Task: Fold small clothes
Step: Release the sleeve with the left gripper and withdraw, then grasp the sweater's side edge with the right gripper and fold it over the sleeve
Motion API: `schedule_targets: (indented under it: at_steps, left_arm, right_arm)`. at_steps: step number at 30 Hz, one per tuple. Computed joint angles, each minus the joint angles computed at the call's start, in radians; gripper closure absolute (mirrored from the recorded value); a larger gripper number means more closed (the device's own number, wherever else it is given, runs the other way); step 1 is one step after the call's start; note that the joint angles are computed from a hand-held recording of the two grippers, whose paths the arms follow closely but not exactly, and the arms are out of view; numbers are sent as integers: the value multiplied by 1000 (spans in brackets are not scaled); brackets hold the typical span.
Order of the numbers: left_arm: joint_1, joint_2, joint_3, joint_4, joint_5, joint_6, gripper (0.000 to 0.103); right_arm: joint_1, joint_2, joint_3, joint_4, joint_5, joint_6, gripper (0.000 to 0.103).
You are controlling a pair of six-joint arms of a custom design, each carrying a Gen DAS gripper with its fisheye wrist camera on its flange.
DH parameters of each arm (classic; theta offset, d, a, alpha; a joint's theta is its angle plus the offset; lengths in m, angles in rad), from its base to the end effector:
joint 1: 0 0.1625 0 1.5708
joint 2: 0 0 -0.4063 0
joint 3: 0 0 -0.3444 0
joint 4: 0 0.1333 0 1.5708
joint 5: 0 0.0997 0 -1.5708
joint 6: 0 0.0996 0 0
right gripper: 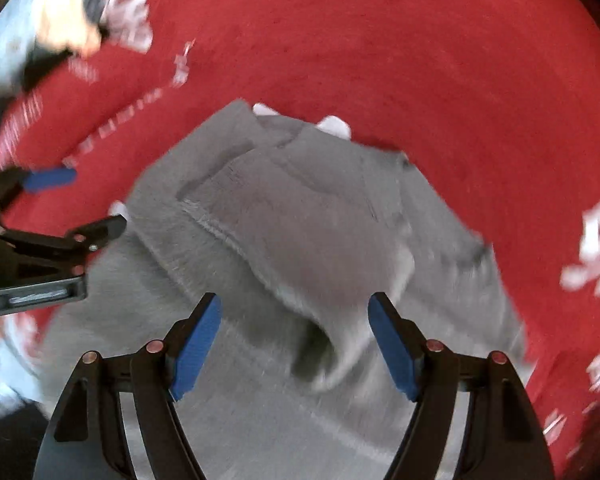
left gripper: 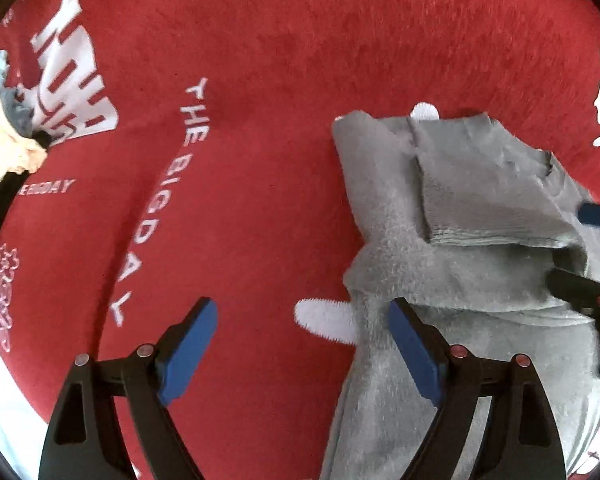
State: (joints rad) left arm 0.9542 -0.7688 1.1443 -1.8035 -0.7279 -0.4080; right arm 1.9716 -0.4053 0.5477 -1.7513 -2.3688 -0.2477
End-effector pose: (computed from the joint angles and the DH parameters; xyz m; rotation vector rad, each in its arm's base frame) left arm -0.2363 -0.6926 0.2389 0.3150 2.2956 -0.3646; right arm 0.3757 -0.7277 0.2081 0.7296 -2.2297 0.1202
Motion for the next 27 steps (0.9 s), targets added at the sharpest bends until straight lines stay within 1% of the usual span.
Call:
schedule_targets:
  at_steps: [2,3,4,5,6,7,8,9,10,11,12,13,15,17,18,19,20,22,23,24,25,26,27]
  left_arm:
    - [5,28,-12,-15,1,19,15]
    - [7,35,-10,-19,9,28,15]
    - [8,44,-18,-8,19,27,15]
    - [7,53,-24,7,37,22,15]
    - [4,58,-25,8,45,18,15]
    - [1,58,-20,4,60,13,15]
    - [-1,56,-16,3,68,7,15]
    - [-5,54,-11,9,86,-2,15]
    - [-6,49,-6,16,96,-8,15]
    - [-5,46,-4,19,99,-12,15]
    - [-5,46,-6,26,99,-26,15]
    - [-2,48,-14,34,98,-38,15]
    - [4,51,-22,34,91,-58,15]
    - [6,58,-35,50,88,-106,15]
    - [4,61,-42,69,91,-143,15]
    - [3,59,-40,74,90,-170,15]
    - [5,56,-36,71,89,-184,15]
    - [5,49,-34,77,79,-230,15]
    - [4,48,-34,79,76,-238,15]
    - [5,50,-41,86,75,-247,15]
    - [4,53,-50,98,75,-257,15]
    - [3,54,-55,106,79,-267,15]
    - [2,53,-55,108,84,-274,15]
  right_arm:
    - [3,53,-32,-8,-102,-69,24]
    - [3,84,-48,-1,-179,-104,24]
    - [-2,99,-52,-7,-214,-135,26]
    - [-4,87,-30,-54,-207,-164,30]
    - [-4,89,-44,-68,-204,-168,68]
    - [-4,96,-68,-70,-223,-155,95]
    - [-6,84,-74,-97,-203,-126,94]
    - [-16,54,-74,-131,-146,-55,94]
    - [-27,23,-75,-133,-100,42,94]
    - [-40,-23,-38,-161,-58,122,94]
    - [-59,-89,36,-211,-8,213,94]
    - [-74,-141,103,-248,22,284,94]
    - [-124,-267,271,-314,136,433,93]
    - [-191,-372,412,-323,274,581,88]
    - [-216,-407,463,-325,315,631,84]
    - [-240,-442,517,-332,345,677,76]
    - [-256,-471,562,-348,362,711,73]
    - [-279,-538,679,-474,426,749,72]
    - [-287,-556,705,-504,438,778,72]
    - [-293,-565,718,-518,449,794,72]
    - [-302,-572,722,-523,466,827,73]
    - [-304,-578,733,-529,476,843,75]
    - [-302,-578,727,-530,484,835,93]
